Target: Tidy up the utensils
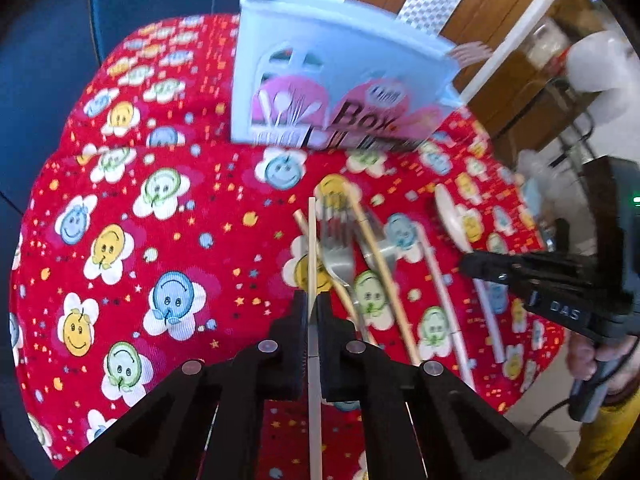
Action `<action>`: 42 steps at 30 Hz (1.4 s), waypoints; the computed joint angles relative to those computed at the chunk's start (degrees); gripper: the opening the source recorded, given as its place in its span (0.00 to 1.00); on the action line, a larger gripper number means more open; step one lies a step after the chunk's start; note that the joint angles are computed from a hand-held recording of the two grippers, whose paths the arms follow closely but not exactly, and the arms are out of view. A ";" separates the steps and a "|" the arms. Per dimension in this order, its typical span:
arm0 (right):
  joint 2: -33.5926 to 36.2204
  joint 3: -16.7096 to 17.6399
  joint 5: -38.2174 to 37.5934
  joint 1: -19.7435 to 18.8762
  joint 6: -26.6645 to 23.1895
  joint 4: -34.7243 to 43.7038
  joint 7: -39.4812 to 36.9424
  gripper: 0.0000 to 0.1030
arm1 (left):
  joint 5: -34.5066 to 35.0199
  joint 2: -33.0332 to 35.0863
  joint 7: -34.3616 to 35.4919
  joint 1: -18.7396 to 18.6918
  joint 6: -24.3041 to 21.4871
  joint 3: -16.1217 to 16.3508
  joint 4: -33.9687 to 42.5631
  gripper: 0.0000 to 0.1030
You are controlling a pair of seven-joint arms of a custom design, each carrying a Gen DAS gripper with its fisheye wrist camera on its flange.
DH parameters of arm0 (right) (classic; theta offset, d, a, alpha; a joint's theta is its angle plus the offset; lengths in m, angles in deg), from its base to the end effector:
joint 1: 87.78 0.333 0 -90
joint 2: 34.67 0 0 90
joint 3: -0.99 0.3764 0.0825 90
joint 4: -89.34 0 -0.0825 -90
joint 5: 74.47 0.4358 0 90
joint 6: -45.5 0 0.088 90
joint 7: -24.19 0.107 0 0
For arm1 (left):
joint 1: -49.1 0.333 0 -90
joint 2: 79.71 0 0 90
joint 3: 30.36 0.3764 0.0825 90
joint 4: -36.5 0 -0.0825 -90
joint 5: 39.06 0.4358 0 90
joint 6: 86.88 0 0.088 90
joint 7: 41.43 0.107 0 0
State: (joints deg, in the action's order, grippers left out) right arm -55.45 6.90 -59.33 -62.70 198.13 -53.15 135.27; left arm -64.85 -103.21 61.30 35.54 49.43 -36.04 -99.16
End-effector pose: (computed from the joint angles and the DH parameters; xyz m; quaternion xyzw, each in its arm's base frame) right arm 0.4206 0.2474 0.5072 -0.6713 0.6884 -0.0190 0.2741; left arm 0.4550 -0.1689 0.5612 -0.5737 0.7754 -0.2635 0.0144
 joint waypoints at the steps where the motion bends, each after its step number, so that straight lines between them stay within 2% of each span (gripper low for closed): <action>1: -0.68 0.11 0.21 0.05 1.80 -0.89 0.10 0.07 | -1.23 -1.14 1.16 -0.54 1.58 0.38 -0.98 0.04; 6: -4.59 1.06 -0.05 0.45 11.19 -5.29 2.56 0.07 | -6.02 -4.33 4.14 -3.00 8.07 1.73 -3.54 0.04; 10: -7.08 3.21 -2.81 -1.07 18.28 -8.27 6.35 0.07 | -8.39 -6.51 6.07 -5.21 16.19 2.20 -5.79 0.04; 11: -7.90 4.65 -4.19 -2.56 20.00 -9.12 8.04 0.07 | -9.13 -6.73 6.59 -6.13 17.99 2.69 -6.02 0.04; 13: -9.51 11.04 -8.15 -9.20 24.64 -10.74 13.61 0.07 | -10.86 -6.71 8.20 -8.34 20.54 4.28 -5.96 0.04; 18: -13.41 20.10 -14.25 -20.29 29.26 -12.05 20.27 0.07 | -16.31 -5.51 13.26 -13.11 25.16 7.86 -4.40 0.04; 20: -14.29 22.18 -16.55 -23.53 30.40 -11.82 21.40 0.07 | -17.29 -4.64 14.13 -13.62 27.62 7.82 -3.69 0.04; 25: -14.58 25.32 -19.54 -28.82 33.20 -10.56 22.13 0.07 | -19.05 -1.45 15.70 -15.85 35.04 8.50 -0.70 0.04; 30: -12.86 28.27 -19.99 -33.52 36.97 -9.21 21.17 0.07 | -17.54 2.74 15.54 -18.79 42.14 10.21 3.09 0.04; 34: -10.75 30.86 -18.25 -37.22 39.56 -7.63 18.69 0.07 | -13.72 6.90 12.64 -18.92 46.72 10.39 6.49 0.04; 40: -7.60 36.66 -13.96 -45.10 42.94 -4.09 14.24 0.07 | -8.98 12.65 8.04 -18.07 54.91 9.84 10.68 0.04; 41: -6.89 37.51 -13.20 -46.24 43.88 -3.57 13.46 0.07 | -8.75 13.52 7.80 -15.87 55.91 7.77 11.23 0.04; 42: -6.05 38.74 -12.38 -47.86 44.73 -2.74 12.58 0.07 | -9.70 14.45 8.52 -11.77 56.77 3.70 11.93 0.04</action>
